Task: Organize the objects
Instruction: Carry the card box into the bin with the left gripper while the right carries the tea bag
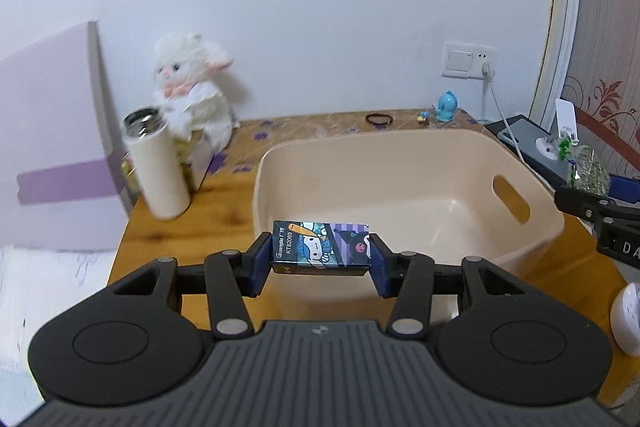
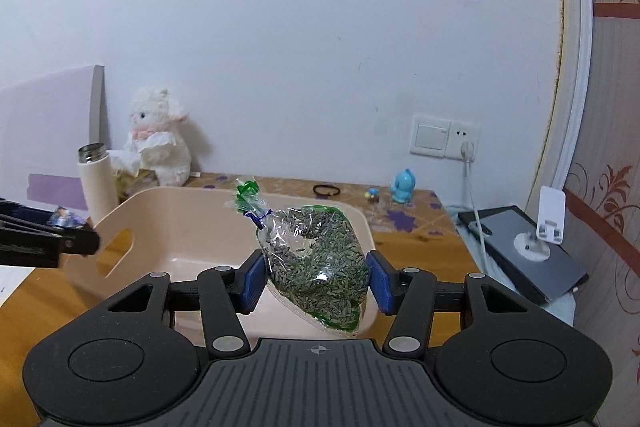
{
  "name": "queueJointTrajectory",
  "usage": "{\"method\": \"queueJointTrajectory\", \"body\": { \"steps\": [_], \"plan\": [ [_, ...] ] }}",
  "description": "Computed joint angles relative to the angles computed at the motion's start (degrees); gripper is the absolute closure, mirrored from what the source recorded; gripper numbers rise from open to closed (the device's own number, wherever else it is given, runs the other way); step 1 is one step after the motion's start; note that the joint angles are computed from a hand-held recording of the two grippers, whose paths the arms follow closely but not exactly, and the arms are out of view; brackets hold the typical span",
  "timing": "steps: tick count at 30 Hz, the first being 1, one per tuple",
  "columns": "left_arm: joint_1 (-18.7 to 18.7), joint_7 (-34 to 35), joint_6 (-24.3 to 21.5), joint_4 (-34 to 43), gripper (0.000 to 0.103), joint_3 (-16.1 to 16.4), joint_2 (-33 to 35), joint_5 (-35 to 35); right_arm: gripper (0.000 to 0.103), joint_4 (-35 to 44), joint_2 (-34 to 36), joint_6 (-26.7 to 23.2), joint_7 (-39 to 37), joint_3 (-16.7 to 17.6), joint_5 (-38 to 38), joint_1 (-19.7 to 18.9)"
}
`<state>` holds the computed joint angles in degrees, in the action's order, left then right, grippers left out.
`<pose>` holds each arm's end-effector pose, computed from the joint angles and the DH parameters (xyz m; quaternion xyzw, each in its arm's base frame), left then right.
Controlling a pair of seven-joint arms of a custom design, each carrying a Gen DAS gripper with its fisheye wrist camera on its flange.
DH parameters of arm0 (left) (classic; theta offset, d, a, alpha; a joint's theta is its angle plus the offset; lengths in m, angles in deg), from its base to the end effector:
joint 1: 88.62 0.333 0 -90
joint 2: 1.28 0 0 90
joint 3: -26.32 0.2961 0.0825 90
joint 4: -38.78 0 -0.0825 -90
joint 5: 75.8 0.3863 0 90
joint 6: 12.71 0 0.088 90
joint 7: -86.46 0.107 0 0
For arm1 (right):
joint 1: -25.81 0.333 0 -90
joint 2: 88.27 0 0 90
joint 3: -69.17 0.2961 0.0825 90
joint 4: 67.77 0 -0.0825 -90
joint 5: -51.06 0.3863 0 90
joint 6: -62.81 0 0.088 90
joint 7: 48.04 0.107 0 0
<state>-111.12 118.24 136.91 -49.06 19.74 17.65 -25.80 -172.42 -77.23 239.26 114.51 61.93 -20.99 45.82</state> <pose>0.6114 -0.3458 0.5297 -0.6053 0.6480 -0.3282 0.3255 0.5992 0.2204 0.4876 -0.6570 0.5402 -0.3528 0.3899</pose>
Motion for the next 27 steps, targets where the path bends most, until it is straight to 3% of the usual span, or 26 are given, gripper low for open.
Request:
{"method": "queueJointTrajectory", "body": {
  "steps": [4, 9, 14, 16, 20, 24, 25, 27],
  "plan": [
    [-2.0, 3.6, -6.8, 13.2, 0.051, 0.9, 9.3, -1.6, 0.053, 3.4, 4.2, -0.7, -10.5, 1.5, 11.0, -0.9],
    [-3.3, 9.5, -11.3, 24.9, 0.051, 2.2, 18.3, -7.7, 0.053, 8.4, 10.0, -4.1, -23.0, 4.1, 23.0, -2.0],
    [-4.0, 16.9, -15.9, 34.5, 0.051, 2.5, 25.3, -13.7, 0.051, 11.0, 13.0, -7.3, -30.6, 4.2, 29.9, -0.7],
    [-4.5, 19.5, -17.9, 38.0, 0.051, 2.9, 27.7, -15.6, 0.041, 11.2, 13.4, -8.1, -32.4, 3.6, 31.9, 0.1],
    [-4.4, 20.5, -16.7, 35.1, 0.046, 3.4, 26.1, -17.7, 0.032, 9.1, 12.0, -6.7, -34.2, 1.5, 35.3, 1.9],
    [-5.6, 17.1, -11.7, 25.8, 0.025, 5.2, 19.8, -13.8, 0.003, 6.0, 9.2, -4.2, -29.9, -6.3, 31.6, 8.2],
    [-5.7, 15.7, -10.0, 23.0, 0.02, 5.5, 17.8, -12.4, 0.002, 4.5, 8.0, -3.2, -27.2, -8.9, 28.3, 10.2],
    [-5.6, 13.9, -8.3, 19.2, 0.016, 5.1, 14.9, -10.5, 0.002, 3.1, 6.4, -3.0, -26.2, -10.0, 26.5, 11.2]
  ]
}}
